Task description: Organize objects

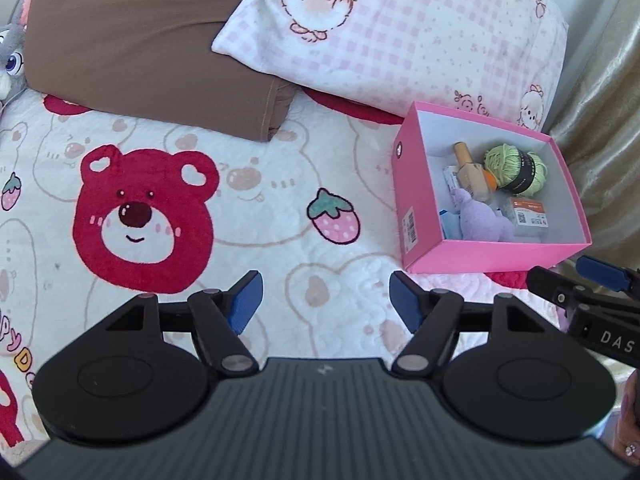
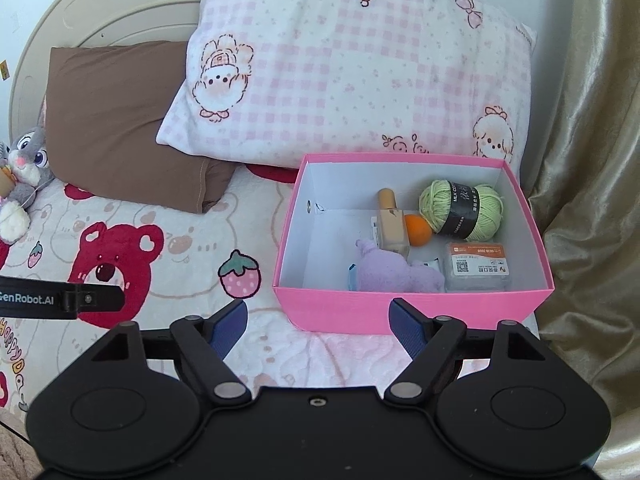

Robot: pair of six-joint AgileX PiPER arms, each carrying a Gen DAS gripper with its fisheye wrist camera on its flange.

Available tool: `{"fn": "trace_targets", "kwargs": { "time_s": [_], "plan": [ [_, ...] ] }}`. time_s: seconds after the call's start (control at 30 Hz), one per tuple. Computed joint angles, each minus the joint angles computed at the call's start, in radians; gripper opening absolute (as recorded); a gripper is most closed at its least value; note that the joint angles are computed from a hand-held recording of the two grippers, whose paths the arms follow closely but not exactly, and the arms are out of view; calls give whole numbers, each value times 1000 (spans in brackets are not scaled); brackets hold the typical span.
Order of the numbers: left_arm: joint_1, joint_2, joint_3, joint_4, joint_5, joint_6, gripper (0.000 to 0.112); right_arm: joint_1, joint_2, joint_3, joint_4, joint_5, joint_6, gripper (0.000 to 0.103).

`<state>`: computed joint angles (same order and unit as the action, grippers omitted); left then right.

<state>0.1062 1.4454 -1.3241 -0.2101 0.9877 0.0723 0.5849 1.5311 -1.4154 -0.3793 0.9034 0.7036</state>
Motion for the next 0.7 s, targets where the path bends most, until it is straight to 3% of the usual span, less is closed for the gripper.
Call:
{"fn": "trace_targets", "kwargs": {
  "time_s": [0.17, 0.33, 0.7],
  "plan": [
    [8, -1, -1, 41, 18, -13, 79, 34, 16, -17, -69, 43, 54, 85],
    [-24, -20, 34, 111, -17, -32, 93, 60, 21, -23, -108, 76, 80, 91],
    [-68, -1, 38, 205, -14, -91, 100, 71, 59, -59, -90, 137, 83, 93]
  ]
}}
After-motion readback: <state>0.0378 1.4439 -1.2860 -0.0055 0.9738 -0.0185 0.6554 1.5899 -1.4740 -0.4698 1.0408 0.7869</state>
